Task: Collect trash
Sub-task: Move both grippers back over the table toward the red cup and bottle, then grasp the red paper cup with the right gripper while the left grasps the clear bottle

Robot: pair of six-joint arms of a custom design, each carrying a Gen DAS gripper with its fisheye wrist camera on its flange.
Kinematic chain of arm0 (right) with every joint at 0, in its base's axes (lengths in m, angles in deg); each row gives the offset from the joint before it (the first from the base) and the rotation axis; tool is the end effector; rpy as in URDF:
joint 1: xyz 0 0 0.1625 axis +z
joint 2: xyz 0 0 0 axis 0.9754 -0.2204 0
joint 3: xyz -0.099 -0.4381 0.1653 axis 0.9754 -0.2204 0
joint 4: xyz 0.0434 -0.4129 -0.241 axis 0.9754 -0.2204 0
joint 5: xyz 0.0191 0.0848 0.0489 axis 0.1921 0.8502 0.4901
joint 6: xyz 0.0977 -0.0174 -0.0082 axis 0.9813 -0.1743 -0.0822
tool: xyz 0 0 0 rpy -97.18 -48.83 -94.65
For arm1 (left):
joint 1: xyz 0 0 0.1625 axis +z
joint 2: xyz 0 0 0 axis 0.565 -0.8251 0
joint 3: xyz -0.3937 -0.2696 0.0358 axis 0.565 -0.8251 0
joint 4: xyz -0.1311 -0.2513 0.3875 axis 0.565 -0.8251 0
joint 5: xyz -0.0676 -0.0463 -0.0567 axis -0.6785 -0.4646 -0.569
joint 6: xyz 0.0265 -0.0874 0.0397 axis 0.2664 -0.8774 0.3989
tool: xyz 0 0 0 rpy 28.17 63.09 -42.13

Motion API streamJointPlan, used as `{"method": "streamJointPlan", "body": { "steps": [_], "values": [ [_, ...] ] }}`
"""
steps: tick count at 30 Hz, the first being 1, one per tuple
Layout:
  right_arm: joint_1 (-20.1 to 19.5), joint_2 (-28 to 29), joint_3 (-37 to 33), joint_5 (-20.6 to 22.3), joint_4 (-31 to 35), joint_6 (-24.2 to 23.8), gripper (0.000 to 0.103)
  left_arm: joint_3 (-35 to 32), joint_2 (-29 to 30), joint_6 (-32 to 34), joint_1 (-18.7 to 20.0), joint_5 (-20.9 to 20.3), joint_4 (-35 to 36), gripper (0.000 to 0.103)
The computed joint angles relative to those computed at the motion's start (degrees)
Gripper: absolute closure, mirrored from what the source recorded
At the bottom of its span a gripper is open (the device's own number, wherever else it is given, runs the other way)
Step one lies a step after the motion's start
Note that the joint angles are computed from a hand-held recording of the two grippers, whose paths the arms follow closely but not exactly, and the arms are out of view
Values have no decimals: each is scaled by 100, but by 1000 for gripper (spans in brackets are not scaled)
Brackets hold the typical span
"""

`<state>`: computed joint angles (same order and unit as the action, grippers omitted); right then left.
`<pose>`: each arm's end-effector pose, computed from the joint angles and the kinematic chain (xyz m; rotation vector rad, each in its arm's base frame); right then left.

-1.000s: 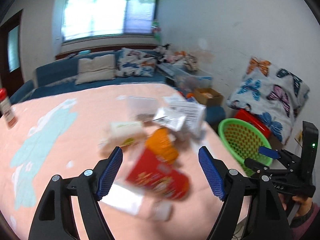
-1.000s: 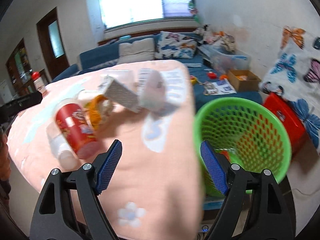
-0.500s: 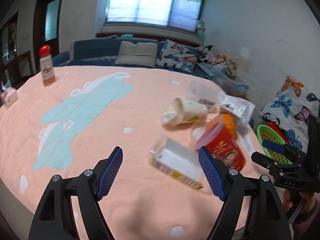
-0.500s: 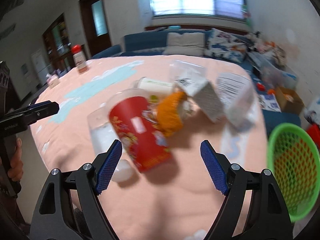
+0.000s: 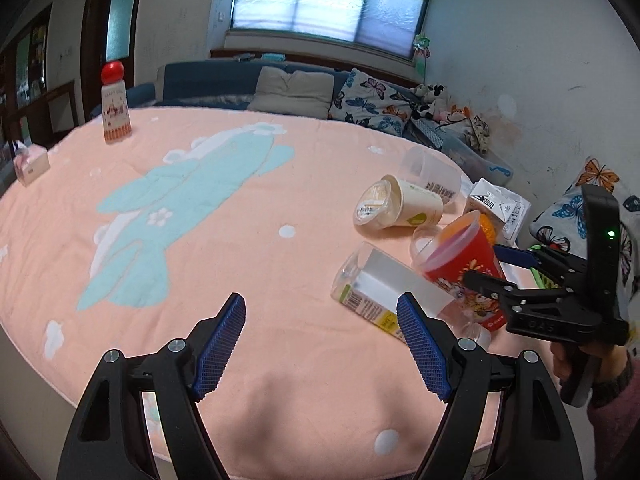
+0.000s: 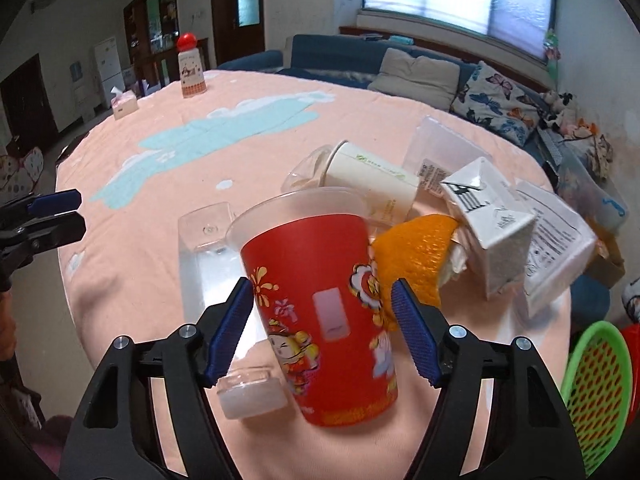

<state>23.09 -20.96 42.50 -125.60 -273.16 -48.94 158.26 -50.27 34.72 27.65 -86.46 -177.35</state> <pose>0.2201 -0.7417 0.1124 0.7344 -2.2666 0.7409 -0.1623 -0.7046 0.1824 0.6023 2.4734 -0.8982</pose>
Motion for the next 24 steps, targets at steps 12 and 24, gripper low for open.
{"method": "streamJointPlan", "body": {
  "steps": [12, 24],
  "values": [
    [-60, 6, 45, 73, -16, -350, 33, -380, 198, -1063, 69, -349, 1096, 28],
    [-206, -589, 894, 632, -889, 95, 34, -839, 558, -1966, -29, -464, 1770, 28]
  ]
}}
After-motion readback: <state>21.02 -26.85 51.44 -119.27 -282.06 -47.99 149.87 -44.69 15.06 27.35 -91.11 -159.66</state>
